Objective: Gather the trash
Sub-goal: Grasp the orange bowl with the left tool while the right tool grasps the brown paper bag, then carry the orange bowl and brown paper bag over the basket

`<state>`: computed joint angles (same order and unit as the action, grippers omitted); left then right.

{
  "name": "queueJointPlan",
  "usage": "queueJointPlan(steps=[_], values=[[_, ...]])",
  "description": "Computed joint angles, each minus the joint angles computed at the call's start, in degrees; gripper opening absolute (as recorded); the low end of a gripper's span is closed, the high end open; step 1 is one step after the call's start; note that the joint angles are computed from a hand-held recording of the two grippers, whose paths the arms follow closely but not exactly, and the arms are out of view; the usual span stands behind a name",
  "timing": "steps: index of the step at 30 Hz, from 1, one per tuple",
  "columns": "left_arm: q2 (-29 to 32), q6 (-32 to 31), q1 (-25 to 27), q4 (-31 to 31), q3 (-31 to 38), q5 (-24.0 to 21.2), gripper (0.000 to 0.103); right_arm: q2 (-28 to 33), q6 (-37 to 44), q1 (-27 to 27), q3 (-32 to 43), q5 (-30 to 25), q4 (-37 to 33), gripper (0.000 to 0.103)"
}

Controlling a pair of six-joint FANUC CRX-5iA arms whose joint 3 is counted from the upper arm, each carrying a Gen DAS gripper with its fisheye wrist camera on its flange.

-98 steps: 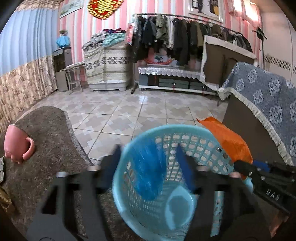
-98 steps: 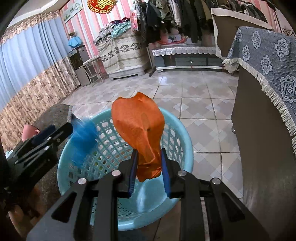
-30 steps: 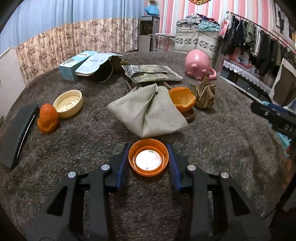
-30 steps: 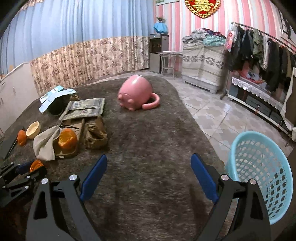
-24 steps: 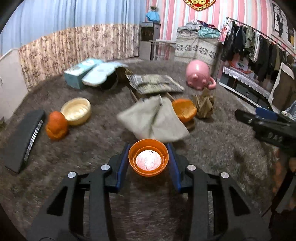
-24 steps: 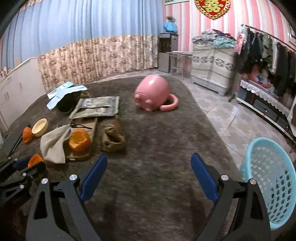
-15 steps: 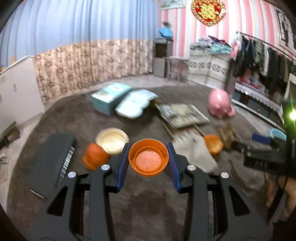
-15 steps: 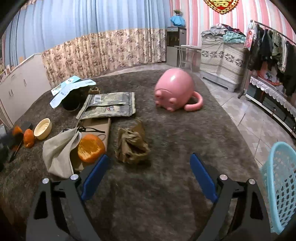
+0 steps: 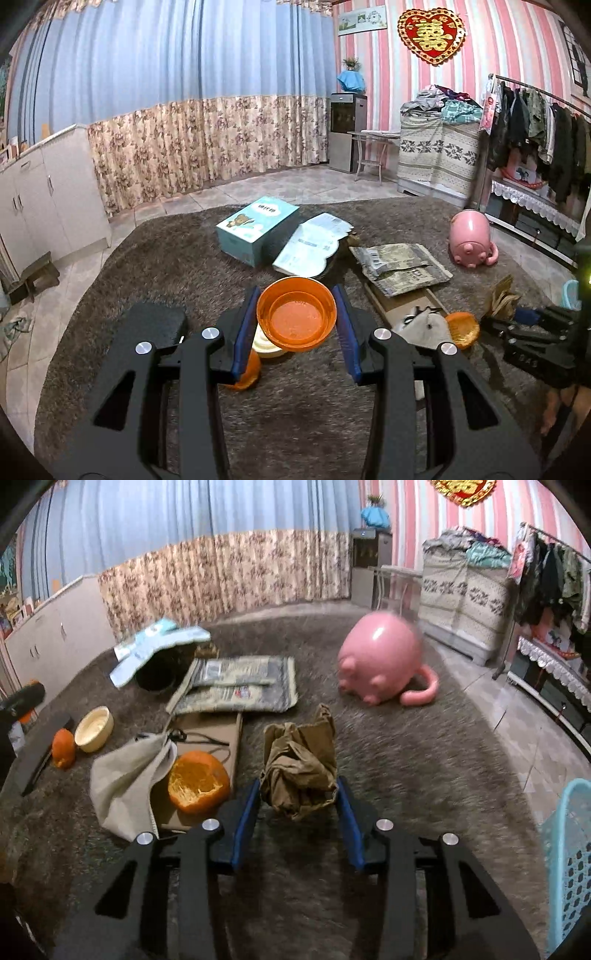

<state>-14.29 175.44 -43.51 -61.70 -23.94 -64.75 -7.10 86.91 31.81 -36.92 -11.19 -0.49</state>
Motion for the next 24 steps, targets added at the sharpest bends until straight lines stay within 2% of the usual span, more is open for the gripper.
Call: queueJointPlan(steps=[5, 9, 11, 12, 14, 15, 18, 23, 24], values=[[1.8, 0.3, -3.4, -0.9, 2.7, -1.5, 0.039, -7.2, -4.1, -3.1, -4.6, 2.0, 4.1, 0.042], [3.6, 0.9, -7.0, -2.1, 5.6, -2.2, 0.039, -14.1, -15.0, -6.3, -11.1, 4.1, 16.7, 0.042], [4.8, 0.5, -8.4, -2.5, 7.0, -2.2, 0.039, -16.3, -15.9, -8.0, -12.1, 4.1, 18.3, 0.042], [5.5, 0.4, -9.2, -2.8, 7.8, -2.2, 0.039, -17.6, -14.3, -8.7, -12.0, 3.4, 16.3, 0.042], [7.0, 0.2, -10.8, -3.3, 9.5, -1.6, 0.039, -20.1, -6.9, -11.0, -10.4, 0.1, 7.4, 0.042], [7.5, 0.2, -11.3, -3.4, 10.0, -1.4, 0.039, -20.7, -6.2, -12.0, -10.4, -0.4, 6.5, 0.042], [9.7, -0.3, -12.9, -3.8, 12.5, -0.4, 0.039, -22.6, -11.1, -15.5, -13.0, 0.2, 11.6, 0.042], [13.0, -1.1, -14.5, -3.8, 16.0, 2.4, 0.039, -22.1, -13.4, -22.9, -14.1, 2.5, 13.1, 0.042], [13.8, -1.4, -14.7, -3.8, 16.7, 2.8, 0.039, -21.4, -15.9, -24.8, -14.6, 4.0, 15.2, 0.042]])
